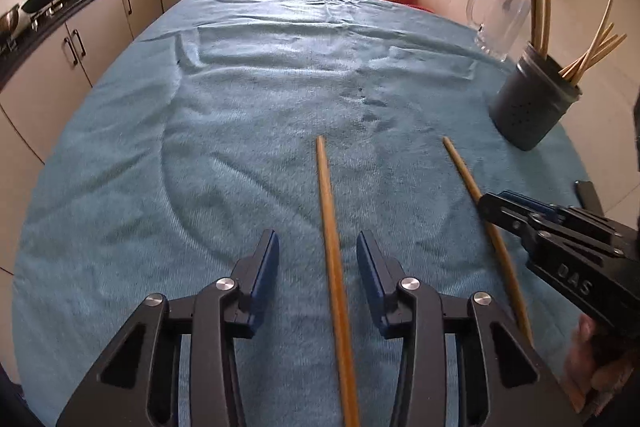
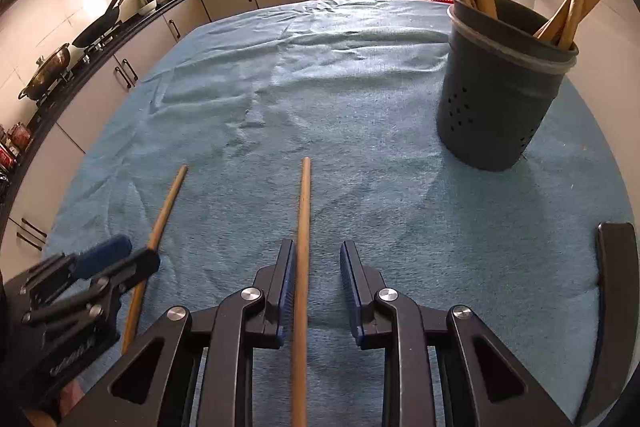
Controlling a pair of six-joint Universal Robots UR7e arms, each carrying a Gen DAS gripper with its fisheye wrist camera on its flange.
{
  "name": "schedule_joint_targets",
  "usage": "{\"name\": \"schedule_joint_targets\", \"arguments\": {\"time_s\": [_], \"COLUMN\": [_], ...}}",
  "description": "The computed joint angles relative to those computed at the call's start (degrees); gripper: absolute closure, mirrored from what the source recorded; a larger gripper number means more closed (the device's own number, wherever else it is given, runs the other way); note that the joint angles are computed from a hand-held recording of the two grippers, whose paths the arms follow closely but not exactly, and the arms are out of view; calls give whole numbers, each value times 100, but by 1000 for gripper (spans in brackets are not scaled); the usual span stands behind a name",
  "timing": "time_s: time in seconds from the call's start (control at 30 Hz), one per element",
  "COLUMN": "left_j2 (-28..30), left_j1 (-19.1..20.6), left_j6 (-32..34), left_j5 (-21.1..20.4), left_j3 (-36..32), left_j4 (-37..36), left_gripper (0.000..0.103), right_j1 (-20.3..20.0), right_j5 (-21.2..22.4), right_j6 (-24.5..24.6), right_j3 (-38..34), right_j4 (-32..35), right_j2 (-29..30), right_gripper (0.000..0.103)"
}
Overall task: Organize utensils
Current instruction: 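Close the left gripper on a chopstick while the right gripper grasps the other, then lift both chopsticks upright and carry them toward the grey cup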
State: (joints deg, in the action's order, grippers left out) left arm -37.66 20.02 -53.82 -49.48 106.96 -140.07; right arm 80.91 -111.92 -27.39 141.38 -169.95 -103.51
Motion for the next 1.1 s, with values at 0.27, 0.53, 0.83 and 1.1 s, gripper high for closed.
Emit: {"name": "schedule_joint_targets", "arguments": {"time_s": [0.27,0.53,0.83,1.1], "left_j2": [190,171,-160,-506], "left_j1": [-49,-1,26,-264], "left_j6": [-95,12,115,159], "left_j5": [372,406,12,156], "left_j3": [-269,-280,277,677], "left_j4": [666,642,-442,-1084], "left_gripper": [69,71,97,97], "right_j1": [40,250,-122,-264], "right_j5": [-112,-521,276,1078], "right_j6": [-217,-749,-336,-252], "right_j3": [-76,-93,11,237], "right_j4": [126,-409,167,398], "right_j2": [40,444,-229,-1272], "right_gripper": [78,90,96,96]}}
